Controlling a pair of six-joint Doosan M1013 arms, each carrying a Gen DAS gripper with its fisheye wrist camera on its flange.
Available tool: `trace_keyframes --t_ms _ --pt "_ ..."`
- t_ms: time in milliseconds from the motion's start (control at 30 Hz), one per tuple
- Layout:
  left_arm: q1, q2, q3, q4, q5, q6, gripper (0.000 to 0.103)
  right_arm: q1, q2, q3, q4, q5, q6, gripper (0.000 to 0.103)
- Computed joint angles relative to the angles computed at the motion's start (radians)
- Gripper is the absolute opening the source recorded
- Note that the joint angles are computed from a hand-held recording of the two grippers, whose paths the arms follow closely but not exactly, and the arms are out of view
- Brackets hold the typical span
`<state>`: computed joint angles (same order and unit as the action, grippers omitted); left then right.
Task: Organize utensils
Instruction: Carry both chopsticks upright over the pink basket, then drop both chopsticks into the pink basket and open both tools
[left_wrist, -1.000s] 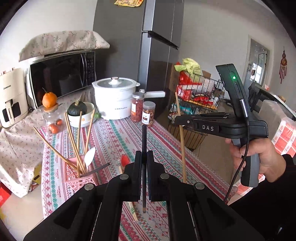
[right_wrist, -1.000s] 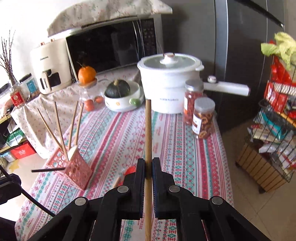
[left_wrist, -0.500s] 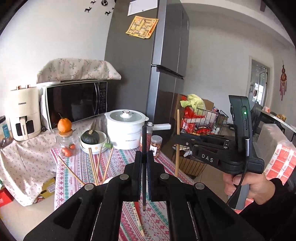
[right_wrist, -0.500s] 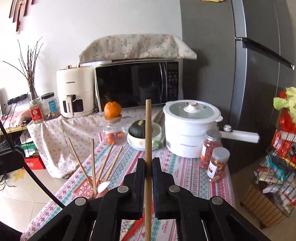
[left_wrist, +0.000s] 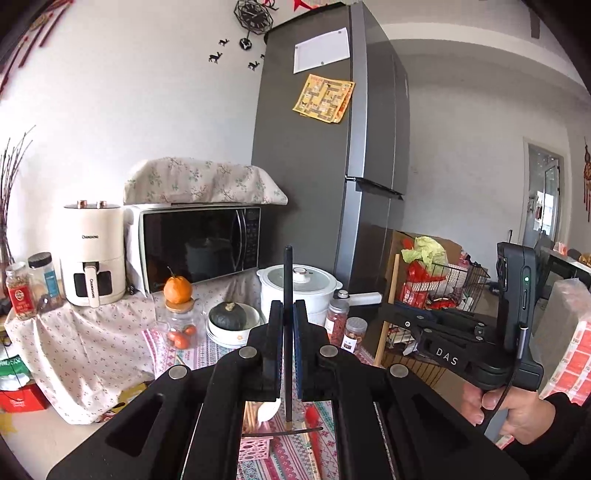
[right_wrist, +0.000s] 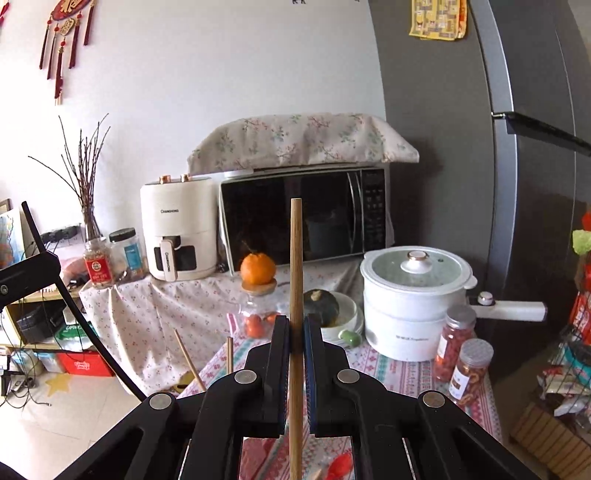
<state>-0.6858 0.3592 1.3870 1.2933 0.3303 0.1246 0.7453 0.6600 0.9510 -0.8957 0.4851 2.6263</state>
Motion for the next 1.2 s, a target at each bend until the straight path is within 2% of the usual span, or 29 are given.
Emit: trace_keyframes --t_ms 100,233,500,700,867,967,1133,1200 --pt "-0.005 0.02 -0.01 0.104 0.081 -0.059 0.004 -0.003 0.012 -0.013 -0.02 -0.031 0.05 0.005" --pt "0.014 0.068 -0.034 0.138 0.101 -0.067 0.004 -0.011 0.032 -0.028 -0.069 -0.111 0.144 0.005" --pt "0.051 0.162 -0.117 -0.104 0.099 0.178 0.004 -0.023 0.12 -0.141 0.053 -0.192 0.008 0.005" --pt "0.061 0.189 -0.149 -0.233 0.106 0.308 0.005 -0.035 0.172 -0.205 0.256 -0.191 -0.173 0.006" --pt "0.066 0.195 -0.156 -0.28 0.11 0.346 0.005 -0.041 0.202 -0.239 0.409 -0.168 -0.313 0.006" --pt "0.068 0.197 -0.157 -0.304 0.112 0.365 0.005 -0.041 0.21 -0.245 0.436 -0.16 -0.341 0.006" --pt "0.069 0.199 -0.159 -0.339 0.118 0.391 0.006 -0.048 0.211 -0.247 0.558 -0.154 -0.431 0.008" --pt "0.068 0.199 -0.161 -0.345 0.126 0.396 0.006 -0.048 0.212 -0.249 0.56 -0.145 -0.44 0.008"
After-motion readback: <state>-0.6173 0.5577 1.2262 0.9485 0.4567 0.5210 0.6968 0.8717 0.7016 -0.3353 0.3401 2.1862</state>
